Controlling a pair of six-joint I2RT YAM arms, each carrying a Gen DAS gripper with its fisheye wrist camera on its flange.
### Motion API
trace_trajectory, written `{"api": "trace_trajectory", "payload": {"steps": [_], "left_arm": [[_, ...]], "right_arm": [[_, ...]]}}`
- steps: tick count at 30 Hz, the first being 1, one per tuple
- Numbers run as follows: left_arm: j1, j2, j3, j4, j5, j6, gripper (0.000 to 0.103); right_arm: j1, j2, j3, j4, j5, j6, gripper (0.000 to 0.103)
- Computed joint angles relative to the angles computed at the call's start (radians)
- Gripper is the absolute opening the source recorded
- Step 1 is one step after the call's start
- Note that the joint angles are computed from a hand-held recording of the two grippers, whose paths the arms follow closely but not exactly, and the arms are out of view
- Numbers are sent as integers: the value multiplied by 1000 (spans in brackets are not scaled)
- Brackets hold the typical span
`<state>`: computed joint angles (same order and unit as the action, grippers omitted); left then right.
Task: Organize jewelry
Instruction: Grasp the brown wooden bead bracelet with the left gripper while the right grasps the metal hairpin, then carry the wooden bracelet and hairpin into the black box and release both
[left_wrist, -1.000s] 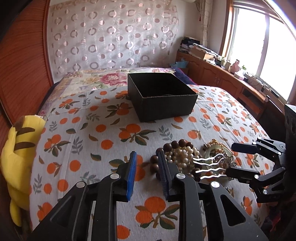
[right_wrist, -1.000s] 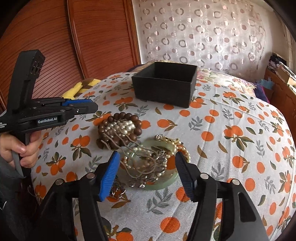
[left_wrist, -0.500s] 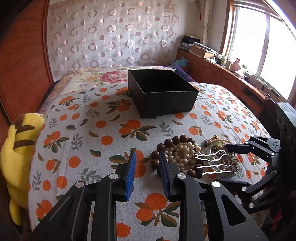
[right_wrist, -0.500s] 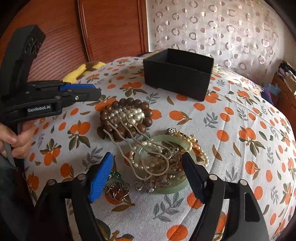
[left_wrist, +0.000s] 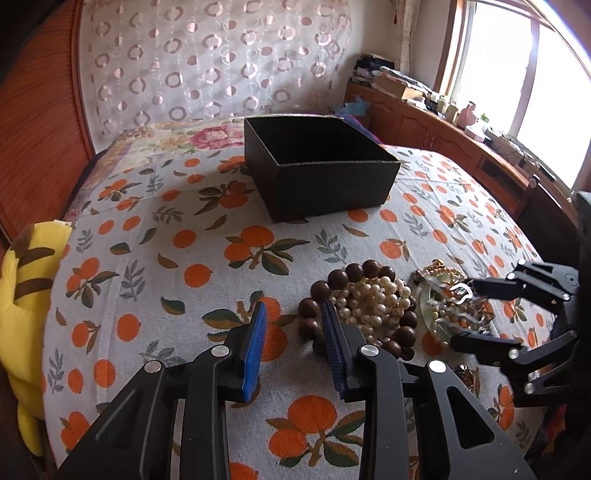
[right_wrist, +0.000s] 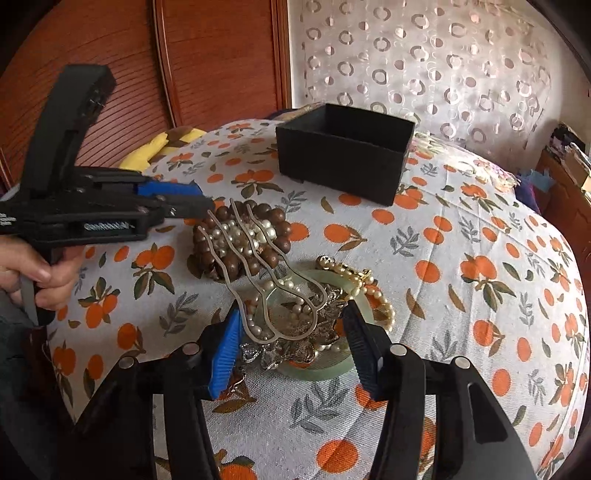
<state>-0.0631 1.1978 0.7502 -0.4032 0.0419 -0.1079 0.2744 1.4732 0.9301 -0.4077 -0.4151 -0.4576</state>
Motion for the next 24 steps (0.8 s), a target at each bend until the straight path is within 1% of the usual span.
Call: {"api": "trace_trajectory", "payload": {"steps": [6,8,9,10,13,15,24], "left_arm": [[-8,51,15,11,-5,14,29],[-8,61,15,20,-5,18,26],[-11,62,14,24,-5,22,18],[-9,64,17,24,9,25,12],[-32,48,20,19,-27,29,12],[-39,17,20,14,-18,19,12],[-79,-95,64,-24,-59,-5,12]], "right_arm": [[-37,-23,14,-14,-20,-6,57],[-44,-23,20,-17,-23,-6,57],[-47,-23,23,-18,-24,-6,57],[-43,-22,25,-15,-20,-1,57],[-51,-24,27,-15,-25,-2,57],[-54,-28,27,-14,-27,-3,57],[-60,-30,49,-15,-26,-1,57]]}}
